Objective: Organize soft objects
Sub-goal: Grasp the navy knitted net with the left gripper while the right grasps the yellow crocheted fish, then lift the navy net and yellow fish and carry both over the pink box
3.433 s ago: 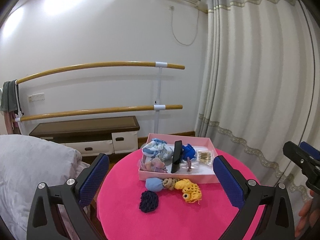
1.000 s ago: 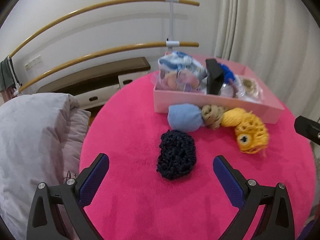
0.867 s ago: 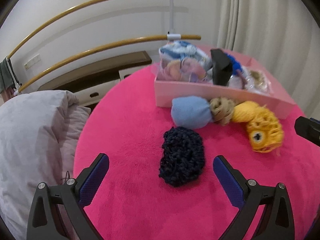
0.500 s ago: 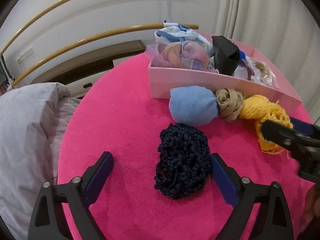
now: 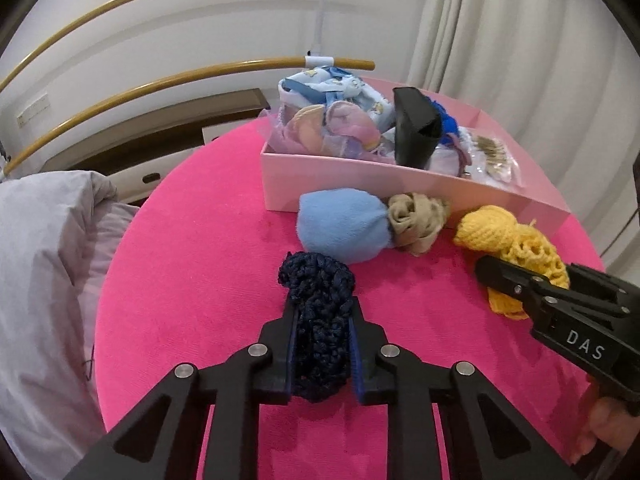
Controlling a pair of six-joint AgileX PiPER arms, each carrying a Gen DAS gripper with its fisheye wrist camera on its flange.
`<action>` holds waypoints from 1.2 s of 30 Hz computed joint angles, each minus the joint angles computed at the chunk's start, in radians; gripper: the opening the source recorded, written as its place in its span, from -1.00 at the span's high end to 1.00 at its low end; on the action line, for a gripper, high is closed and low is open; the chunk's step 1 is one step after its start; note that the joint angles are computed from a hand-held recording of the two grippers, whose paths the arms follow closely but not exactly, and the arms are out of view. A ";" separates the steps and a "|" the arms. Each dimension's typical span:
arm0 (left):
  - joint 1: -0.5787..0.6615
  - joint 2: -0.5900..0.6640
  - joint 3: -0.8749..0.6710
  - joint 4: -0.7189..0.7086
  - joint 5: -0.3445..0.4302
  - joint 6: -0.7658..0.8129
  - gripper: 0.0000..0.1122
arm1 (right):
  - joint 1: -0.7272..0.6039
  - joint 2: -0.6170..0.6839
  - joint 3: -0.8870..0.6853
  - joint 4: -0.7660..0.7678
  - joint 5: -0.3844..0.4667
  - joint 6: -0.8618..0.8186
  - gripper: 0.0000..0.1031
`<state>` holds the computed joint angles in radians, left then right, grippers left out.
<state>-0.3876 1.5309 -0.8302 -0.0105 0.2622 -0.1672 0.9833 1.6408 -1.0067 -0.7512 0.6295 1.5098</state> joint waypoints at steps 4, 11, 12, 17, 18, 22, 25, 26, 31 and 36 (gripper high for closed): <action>-0.034 -0.066 0.039 0.053 0.008 -0.070 0.71 | 0.021 -0.055 0.042 -0.020 0.026 0.050 0.43; -0.104 -0.232 0.098 0.201 0.077 -0.234 0.71 | 0.097 -0.165 0.100 -0.049 0.103 0.140 0.43; -0.116 -0.256 0.102 0.228 0.093 -0.263 0.71 | 0.110 -0.177 0.102 -0.053 0.119 0.149 0.43; -0.194 -0.368 0.109 0.358 0.186 -0.414 0.71 | 0.194 -0.237 0.084 -0.077 0.224 0.179 0.43; -0.213 -0.395 0.110 0.386 0.209 -0.447 0.71 | 0.208 -0.247 0.081 -0.082 0.241 0.183 0.43; -0.293 -0.469 0.100 0.475 0.295 -0.556 0.71 | 0.282 -0.277 0.055 -0.108 0.335 0.208 0.43; -0.369 -0.534 0.090 0.543 0.376 -0.640 0.70 | 0.327 -0.294 0.037 -0.124 0.393 0.223 0.43; -0.389 -0.550 0.087 0.558 0.396 -0.658 0.70 | 0.341 -0.298 0.032 -0.130 0.409 0.228 0.43; -0.527 -0.633 0.068 0.650 0.531 -0.768 0.70 | 0.412 -0.314 0.001 -0.162 0.496 0.253 0.43; -0.672 -0.688 0.048 0.732 0.667 -0.870 0.70 | 0.453 -0.316 -0.023 -0.178 0.540 0.259 0.43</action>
<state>-1.0596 0.8433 -0.7827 0.7220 0.9291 -1.0374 1.4366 1.3245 -1.0296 -0.9287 1.1694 1.7689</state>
